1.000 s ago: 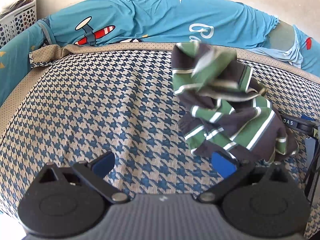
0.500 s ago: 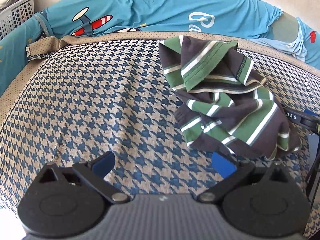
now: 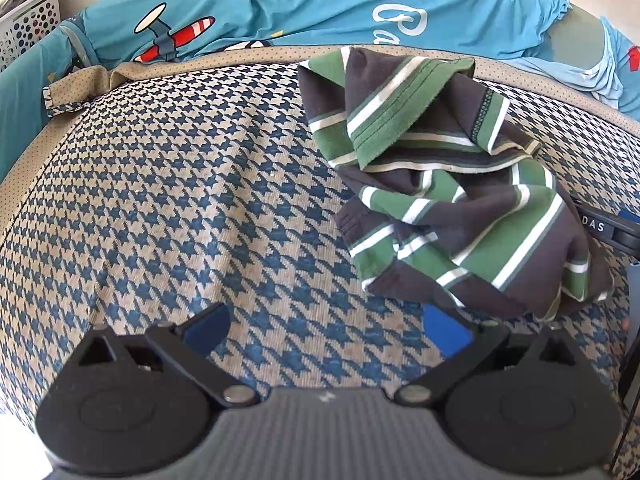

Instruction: Fold clothes

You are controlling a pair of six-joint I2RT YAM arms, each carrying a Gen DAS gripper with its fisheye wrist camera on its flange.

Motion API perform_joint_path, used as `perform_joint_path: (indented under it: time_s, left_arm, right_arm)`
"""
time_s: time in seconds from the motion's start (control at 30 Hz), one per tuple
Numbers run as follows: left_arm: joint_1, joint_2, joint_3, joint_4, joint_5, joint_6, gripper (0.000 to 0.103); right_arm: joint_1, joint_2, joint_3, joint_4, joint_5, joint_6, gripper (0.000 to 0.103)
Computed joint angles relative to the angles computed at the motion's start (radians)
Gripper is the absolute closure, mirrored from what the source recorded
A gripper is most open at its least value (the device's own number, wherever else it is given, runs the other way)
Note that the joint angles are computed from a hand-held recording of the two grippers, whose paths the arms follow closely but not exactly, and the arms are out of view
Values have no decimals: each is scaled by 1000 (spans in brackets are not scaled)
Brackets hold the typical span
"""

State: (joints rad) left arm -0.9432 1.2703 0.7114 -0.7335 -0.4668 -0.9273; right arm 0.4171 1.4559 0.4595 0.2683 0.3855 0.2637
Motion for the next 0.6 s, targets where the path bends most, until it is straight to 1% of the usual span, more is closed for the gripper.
perform_joint_path:
  time_s: [0.1, 0.2, 0.3, 0.4, 0.53, 0.6]
  left_arm:
    - [-6, 5, 0, -14, -9, 0, 0]
    - [0, 23, 5, -11, 5, -1, 0]
    - [2, 25, 4, -15, 14, 2, 0]
    - [-7, 29, 13, -23, 9, 3, 0]
    - [-32, 43, 30, -38, -7, -7, 0]
    - [-39, 50, 38, -43, -8, -12, 0]
  right_arm:
    - [2, 2, -1, 4, 2, 1, 0]
    - [3, 3, -2, 7, 3, 2, 0]
    - [2, -9, 2, -21, -2, 1, 0]
    - [-3, -46, 0, -75, -23, 10, 0]
    - [5, -89, 42, -239, -27, 57, 0]
    - [17, -108, 44, -290, -19, 103, 0]
